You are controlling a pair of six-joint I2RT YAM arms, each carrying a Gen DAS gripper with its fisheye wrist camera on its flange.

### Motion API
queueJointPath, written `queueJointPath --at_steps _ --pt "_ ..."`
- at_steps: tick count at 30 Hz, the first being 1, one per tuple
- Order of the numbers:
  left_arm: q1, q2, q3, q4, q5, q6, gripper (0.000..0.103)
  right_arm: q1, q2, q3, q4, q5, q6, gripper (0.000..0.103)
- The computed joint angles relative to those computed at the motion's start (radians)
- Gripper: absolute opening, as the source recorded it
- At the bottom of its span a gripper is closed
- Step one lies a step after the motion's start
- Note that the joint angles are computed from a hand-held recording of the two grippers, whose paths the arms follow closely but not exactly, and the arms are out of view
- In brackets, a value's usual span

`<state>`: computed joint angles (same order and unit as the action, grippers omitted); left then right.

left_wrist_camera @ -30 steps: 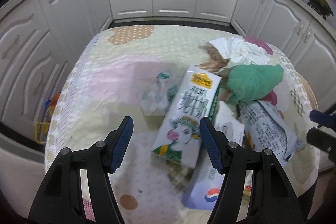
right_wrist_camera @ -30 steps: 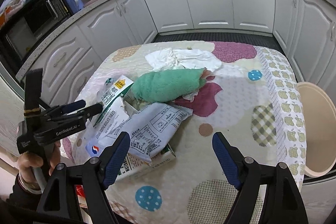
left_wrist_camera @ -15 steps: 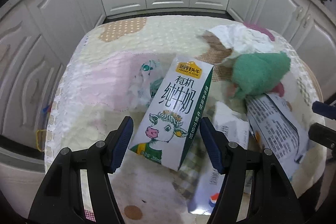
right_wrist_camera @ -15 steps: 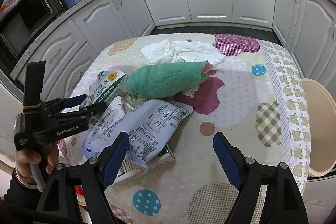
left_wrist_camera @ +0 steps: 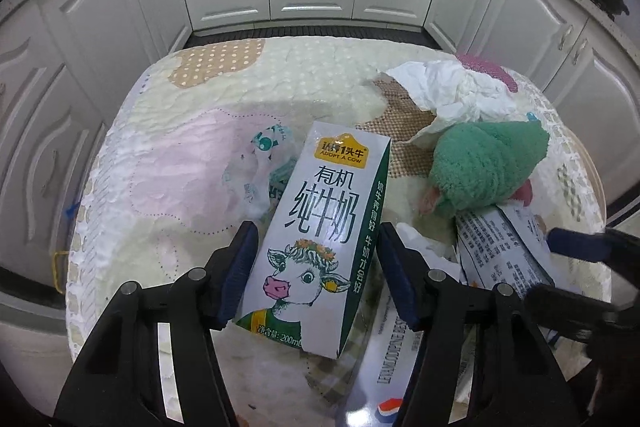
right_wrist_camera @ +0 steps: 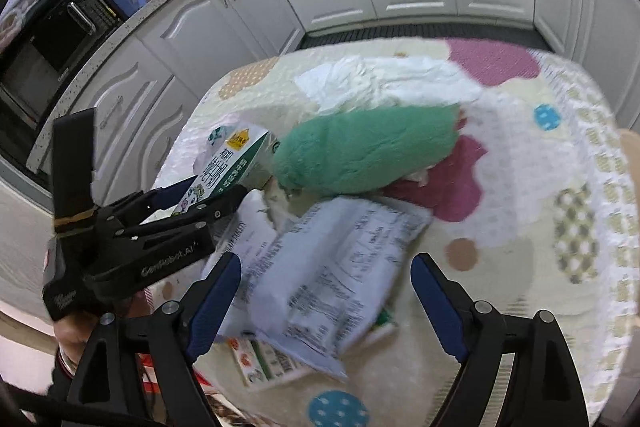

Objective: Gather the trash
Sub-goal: 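Grasp the white milk carton with the left tool while the right tool grasps the white printed bag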

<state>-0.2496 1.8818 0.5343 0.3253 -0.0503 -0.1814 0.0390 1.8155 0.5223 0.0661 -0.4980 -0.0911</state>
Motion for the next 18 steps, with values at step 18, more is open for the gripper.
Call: queueJointPath --at_steps 18 --pt "-0.058 -0.311 -0.135 -0.091 -0.022 -0.063 0.021 -0.299 -0.222 -0.132 -0.114 -0.153 -0.317 0.064"
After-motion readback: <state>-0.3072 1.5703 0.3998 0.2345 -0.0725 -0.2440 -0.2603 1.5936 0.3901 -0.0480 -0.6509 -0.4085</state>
